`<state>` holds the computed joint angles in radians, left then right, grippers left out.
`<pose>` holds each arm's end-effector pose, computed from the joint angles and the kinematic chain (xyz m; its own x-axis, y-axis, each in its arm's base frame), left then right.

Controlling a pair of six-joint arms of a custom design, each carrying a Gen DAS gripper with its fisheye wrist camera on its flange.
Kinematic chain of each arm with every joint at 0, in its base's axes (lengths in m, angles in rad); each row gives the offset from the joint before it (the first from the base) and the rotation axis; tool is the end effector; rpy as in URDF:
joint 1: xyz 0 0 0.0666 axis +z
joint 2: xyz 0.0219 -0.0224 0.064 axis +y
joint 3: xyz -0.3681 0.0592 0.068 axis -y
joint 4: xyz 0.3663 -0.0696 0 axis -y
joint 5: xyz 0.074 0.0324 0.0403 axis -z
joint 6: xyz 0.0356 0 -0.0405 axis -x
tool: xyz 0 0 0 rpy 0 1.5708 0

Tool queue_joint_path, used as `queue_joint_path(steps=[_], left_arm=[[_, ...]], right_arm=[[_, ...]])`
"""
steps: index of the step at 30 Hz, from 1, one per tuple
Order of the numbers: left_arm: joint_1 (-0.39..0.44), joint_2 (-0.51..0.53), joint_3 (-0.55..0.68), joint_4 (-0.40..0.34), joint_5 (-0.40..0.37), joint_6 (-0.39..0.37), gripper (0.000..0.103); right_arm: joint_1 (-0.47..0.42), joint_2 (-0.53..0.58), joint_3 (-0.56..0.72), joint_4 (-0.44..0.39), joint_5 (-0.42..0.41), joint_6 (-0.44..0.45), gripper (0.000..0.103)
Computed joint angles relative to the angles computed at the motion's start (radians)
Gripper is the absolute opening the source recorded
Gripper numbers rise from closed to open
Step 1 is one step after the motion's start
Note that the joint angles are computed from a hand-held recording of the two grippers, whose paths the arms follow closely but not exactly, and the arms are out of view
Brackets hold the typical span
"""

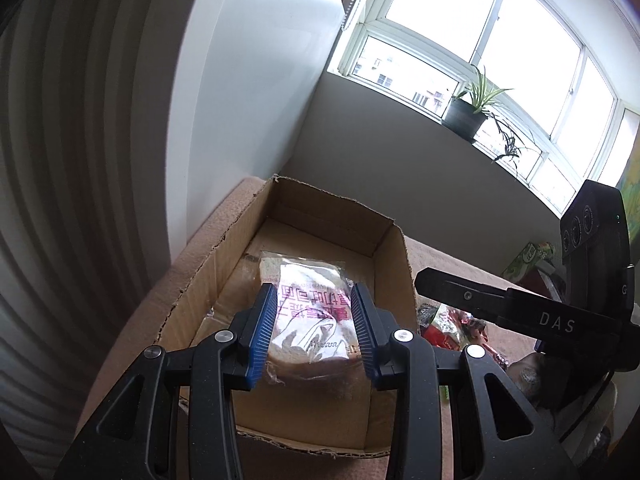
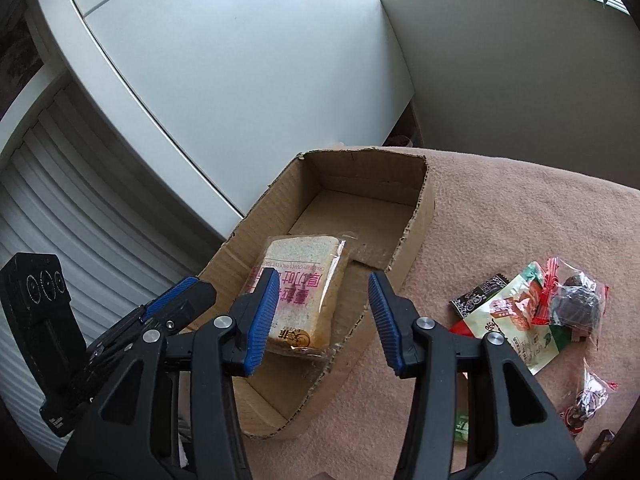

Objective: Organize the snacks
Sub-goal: 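Withdraw the left gripper from the box back over the snacks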

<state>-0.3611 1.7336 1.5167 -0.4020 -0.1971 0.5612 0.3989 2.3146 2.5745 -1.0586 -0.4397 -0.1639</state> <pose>0.5589 -0.2041 0.3406 -0.5645 -0.3447 -0.7500 -0.1218 0.9335 -0.3373 0.6846 0.3046 0.3733 -0.7534 -0.1573 -0.6385 -0.5090 0.7543 0.4147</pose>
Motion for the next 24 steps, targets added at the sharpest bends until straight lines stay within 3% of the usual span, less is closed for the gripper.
queue_joint_path(steps=[2, 9, 13, 18, 24], left_arm=[[-0.009, -0.005, -0.003, 0.007, 0.003, -0.011, 0.035], [-0.064, 0.023, 0.042, -0.002, 0.039, -0.062, 0.036], [-0.107, 0.06, 0.088, -0.033, 0.101, -0.08, 0.038], [-0.172, 0.122, 0.167, -0.096, 0.159, -0.123, 0.038], [-0.223, 0.192, 0.262, -0.172, 0.223, -0.156, 0.038]], right_arm=[[-0.016, -0.068, -0.117, 0.064, 0.02, 0.018, 0.064], [-0.105, -0.26, -0.433, 0.194, 0.021, 0.047, 0.065], [-0.164, -0.31, -0.519, 0.208, 0.03, 0.074, 0.065], [-0.219, -0.381, -0.627, 0.227, 0.089, 0.191, 0.065], [-0.272, -0.406, -0.699, 0.196, 0.088, 0.263, 0.065]])
